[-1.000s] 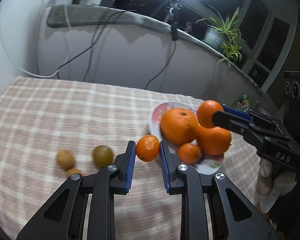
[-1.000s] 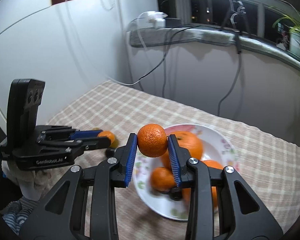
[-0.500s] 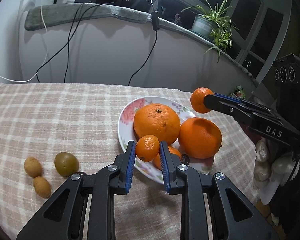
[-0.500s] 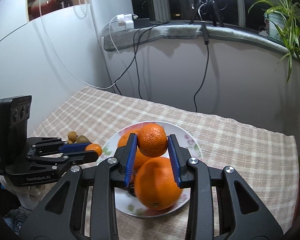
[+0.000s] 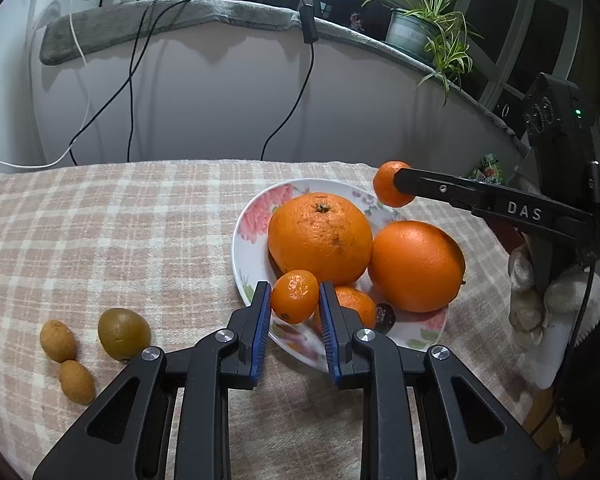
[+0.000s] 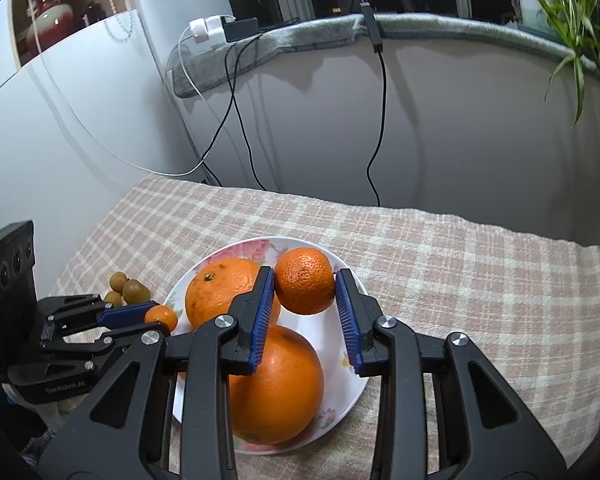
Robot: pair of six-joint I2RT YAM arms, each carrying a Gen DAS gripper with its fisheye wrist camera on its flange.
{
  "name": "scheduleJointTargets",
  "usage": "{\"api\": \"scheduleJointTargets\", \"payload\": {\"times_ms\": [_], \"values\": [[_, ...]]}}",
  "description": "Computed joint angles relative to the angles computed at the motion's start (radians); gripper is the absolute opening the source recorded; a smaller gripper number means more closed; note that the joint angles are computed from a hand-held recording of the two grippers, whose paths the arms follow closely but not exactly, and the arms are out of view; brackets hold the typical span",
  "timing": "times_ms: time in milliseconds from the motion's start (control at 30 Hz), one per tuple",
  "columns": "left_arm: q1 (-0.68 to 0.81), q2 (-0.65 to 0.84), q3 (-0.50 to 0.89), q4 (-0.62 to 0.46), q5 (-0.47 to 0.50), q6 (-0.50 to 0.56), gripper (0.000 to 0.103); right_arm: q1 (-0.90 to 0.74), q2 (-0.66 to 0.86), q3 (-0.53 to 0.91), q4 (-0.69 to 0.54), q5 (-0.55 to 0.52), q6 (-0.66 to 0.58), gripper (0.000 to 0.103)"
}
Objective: Organize fruits
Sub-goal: 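Carry both held tangerines with both tools over the white plate, then open both tools to release the tangerines onto the plate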
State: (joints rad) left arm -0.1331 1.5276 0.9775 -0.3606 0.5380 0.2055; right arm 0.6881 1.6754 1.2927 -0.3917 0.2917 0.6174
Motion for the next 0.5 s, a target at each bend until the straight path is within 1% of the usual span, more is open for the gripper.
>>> {"api": "scheduleJointTargets", "payload": {"times_ms": [133, 333, 433, 467, 500], "values": [[-0.001, 0.001, -0.004, 0.008, -0.005, -0.005, 0.023, -0.021, 0.008, -0.010, 0.012, -0.040, 0.011, 0.033], [0.000, 0.003, -0.004, 0.010, -0.007, -0.004, 0.024, -0.033, 0.016, -0.016, 0.022, -0.064, 0.020, 0.034], [0.004, 0.000, -0.005, 0.011, -0.001, -0.003, 0.037, -0.034, 0.015, -0.019, 0.025, -0.070, 0.026, 0.034], [0.004, -0.003, -0.008, 0.012, -0.001, -0.003, 0.045, -0.034, 0.016, -0.019, 0.025, -0.073, 0.026, 0.034], [0.005, -0.005, -0.009, 0.014, 0.001, -0.003, 0.052, -0.032, 0.016, -0.018, 0.024, -0.070, 0.027, 0.037]]}}
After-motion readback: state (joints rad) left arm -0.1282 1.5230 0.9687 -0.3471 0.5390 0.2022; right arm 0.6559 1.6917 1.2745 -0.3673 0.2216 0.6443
